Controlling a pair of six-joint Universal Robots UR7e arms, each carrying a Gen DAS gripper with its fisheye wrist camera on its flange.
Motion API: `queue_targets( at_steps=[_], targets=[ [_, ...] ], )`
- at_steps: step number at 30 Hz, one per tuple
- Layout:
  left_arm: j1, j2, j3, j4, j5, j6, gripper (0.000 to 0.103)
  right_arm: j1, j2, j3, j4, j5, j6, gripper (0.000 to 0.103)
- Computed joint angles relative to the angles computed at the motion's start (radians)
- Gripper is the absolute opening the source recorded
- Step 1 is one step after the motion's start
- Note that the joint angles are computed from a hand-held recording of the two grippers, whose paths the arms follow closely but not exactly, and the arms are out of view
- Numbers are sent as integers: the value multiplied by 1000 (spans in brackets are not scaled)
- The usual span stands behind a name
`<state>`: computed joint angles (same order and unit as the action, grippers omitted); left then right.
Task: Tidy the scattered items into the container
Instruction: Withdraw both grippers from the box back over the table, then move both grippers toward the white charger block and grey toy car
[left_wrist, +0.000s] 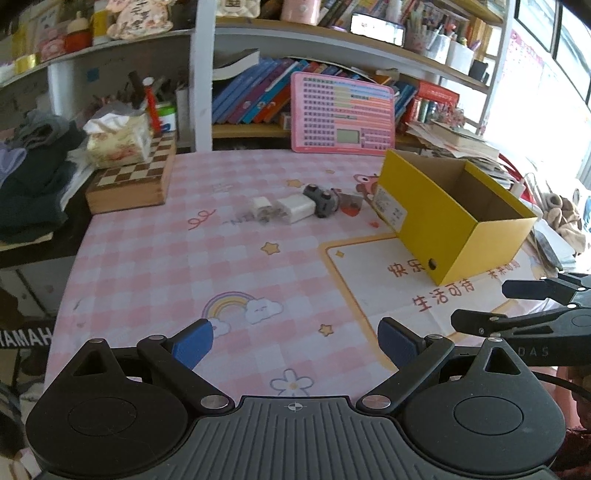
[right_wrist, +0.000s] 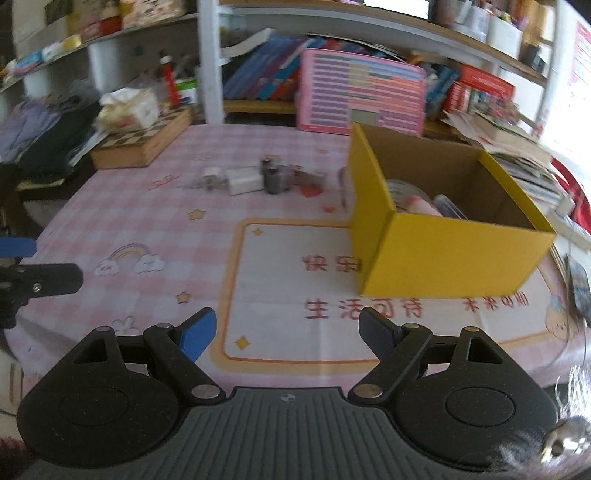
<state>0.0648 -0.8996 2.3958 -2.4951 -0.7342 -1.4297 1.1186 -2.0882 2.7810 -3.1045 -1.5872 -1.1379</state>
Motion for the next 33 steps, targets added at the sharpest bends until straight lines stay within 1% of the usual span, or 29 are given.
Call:
queue_targets(
  at_steps=[3, 6, 13, 14, 16, 17, 18, 20, 24, 27, 29, 33],
  targets=[
    [-6, -17, 8, 37, -2, -33, 98, 45, 39, -1, -23, -34, 3, 84],
    [-10, -32, 16, 56, 3, -56, 98, 74, 64, 2, -38, -52, -1, 84],
    [2, -28, 12, 58, 0, -34, 98, 110, 136, -4, -95, -76, 3, 82],
    [6, -24, 11, 55, -1, -25, 98, 113, 147, -3, -107, -76, 0, 80],
    [14, -16, 10, 37, -2, -6, 98, 119, 178, -4, -136, -79, -10, 79],
    [19, -13, 11, 26, -3, 2, 98, 122, 193, -4, -150, -81, -17, 77],
    [26, -11, 12, 13, -2, 12, 98, 127, 213, -6, -167, -83, -23, 71],
    [42, -4, 9, -6, 4, 30, 98, 137, 252, -15, -196, -88, -31, 68],
    [83, 7, -5, -34, 20, 76, 98, 165, 338, -50, -247, -103, -21, 66],
    [114, 21, -16, -67, 49, 123, 98, 189, 403, -88, -279, -115, -4, 66],
    [140, 35, -28, -100, 64, 174, 97, 203, 442, -115, -296, -122, 12, 66],
    [183, 67, -60, -139, 90, 280, 97, 234, 512, -182, -299, -138, 71, 66]
  ],
)
